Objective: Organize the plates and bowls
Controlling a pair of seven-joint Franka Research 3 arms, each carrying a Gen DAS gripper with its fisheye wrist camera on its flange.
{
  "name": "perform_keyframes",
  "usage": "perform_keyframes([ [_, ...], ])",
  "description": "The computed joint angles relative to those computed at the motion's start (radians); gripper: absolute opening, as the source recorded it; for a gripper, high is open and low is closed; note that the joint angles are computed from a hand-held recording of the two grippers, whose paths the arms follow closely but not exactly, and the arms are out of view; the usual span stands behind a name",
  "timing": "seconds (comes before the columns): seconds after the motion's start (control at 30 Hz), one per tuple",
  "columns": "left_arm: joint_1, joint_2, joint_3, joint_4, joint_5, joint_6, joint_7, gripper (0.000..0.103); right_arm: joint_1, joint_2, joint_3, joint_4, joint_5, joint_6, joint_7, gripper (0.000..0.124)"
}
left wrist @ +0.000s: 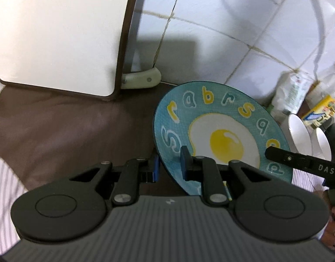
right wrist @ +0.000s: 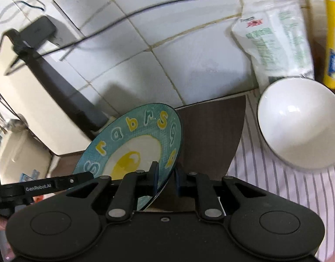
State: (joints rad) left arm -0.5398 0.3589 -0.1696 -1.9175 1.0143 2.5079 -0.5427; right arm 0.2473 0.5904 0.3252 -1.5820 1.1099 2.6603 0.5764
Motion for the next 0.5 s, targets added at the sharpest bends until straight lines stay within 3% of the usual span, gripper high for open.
perform_keyframes([
  [0.17, -0.029, -0.056, -0.036, -0.014, -0.025, -0.058, -0.008, 0.017, -0.059, -0.145, 0.028, -0.17, 0.19, -0.008, -0.15, 0.019],
  [0.5, -0.096, -0.104, -0.11, 0.029, -0.075, -0.184, 0.01, 0.017, -0.032, -0.426, -0.087, -0.454, 0.347, -0.086, -0.265, 0.019],
])
